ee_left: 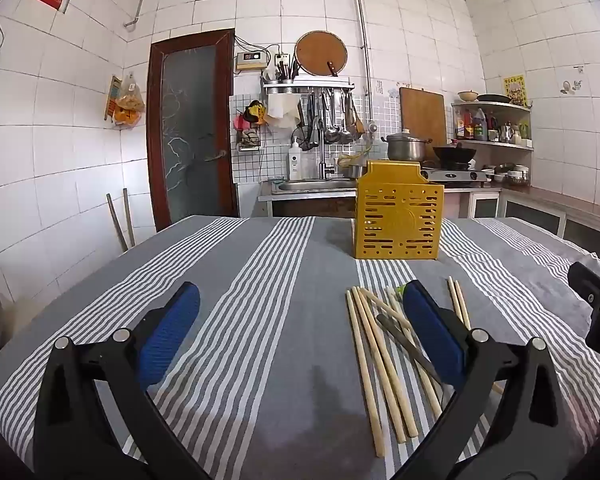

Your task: Organize utensils

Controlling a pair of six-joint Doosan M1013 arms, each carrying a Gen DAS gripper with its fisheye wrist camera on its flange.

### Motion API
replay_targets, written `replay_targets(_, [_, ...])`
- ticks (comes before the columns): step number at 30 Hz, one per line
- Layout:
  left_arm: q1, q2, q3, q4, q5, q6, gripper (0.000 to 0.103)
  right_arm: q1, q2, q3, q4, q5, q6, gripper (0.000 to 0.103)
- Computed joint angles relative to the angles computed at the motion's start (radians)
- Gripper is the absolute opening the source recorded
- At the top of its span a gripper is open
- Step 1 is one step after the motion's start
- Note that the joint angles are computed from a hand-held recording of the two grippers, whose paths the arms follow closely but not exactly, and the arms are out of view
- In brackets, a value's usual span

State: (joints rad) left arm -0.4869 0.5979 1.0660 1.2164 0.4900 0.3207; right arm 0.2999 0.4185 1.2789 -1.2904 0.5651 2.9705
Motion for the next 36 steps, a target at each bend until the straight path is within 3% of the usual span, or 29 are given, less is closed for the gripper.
replay_targets(36, [0.000,-0.008,0.010,0.017,-0.003,-0.018,0.098,0.000,0.001,0.005,-0.025,0.006,0.032,0.099])
